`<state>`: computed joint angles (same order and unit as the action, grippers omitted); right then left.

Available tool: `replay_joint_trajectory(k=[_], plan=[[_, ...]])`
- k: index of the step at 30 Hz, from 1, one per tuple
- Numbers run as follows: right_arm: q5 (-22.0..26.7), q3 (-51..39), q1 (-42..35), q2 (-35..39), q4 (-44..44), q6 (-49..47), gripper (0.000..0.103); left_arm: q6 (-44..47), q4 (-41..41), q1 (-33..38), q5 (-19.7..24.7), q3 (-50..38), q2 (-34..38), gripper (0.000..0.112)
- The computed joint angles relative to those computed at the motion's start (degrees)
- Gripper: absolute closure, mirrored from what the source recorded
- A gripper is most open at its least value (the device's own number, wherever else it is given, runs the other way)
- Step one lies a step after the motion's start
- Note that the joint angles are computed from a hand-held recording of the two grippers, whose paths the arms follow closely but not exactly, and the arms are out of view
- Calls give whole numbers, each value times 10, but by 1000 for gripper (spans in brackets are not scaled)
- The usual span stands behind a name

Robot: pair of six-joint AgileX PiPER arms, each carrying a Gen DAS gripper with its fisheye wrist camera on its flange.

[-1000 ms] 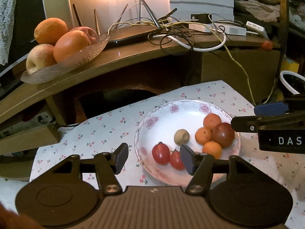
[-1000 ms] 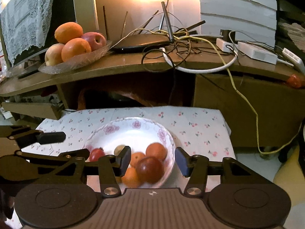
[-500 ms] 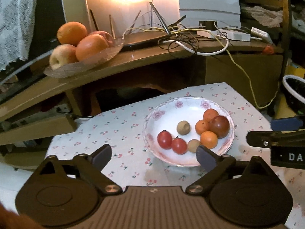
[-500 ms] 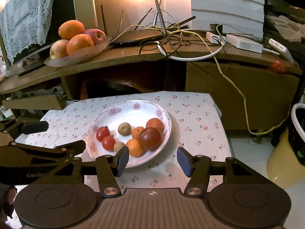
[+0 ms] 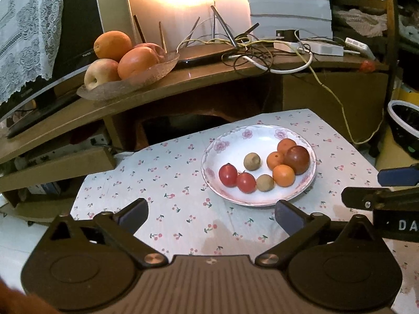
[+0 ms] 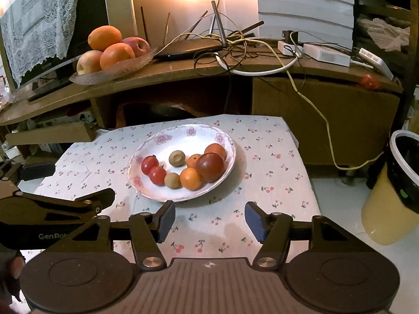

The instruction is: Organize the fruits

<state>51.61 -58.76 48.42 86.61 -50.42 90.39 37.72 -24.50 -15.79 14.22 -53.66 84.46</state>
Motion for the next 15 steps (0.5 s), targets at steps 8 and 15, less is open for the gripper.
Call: replay_joint_trajectory(k=[8,15], plan=[[22,5,33,-4,-1,27,42,17,-16,5,2,33,-35,9],[39,5,57,-6,3,42,42,13,-14,13,10,59,-63,9]])
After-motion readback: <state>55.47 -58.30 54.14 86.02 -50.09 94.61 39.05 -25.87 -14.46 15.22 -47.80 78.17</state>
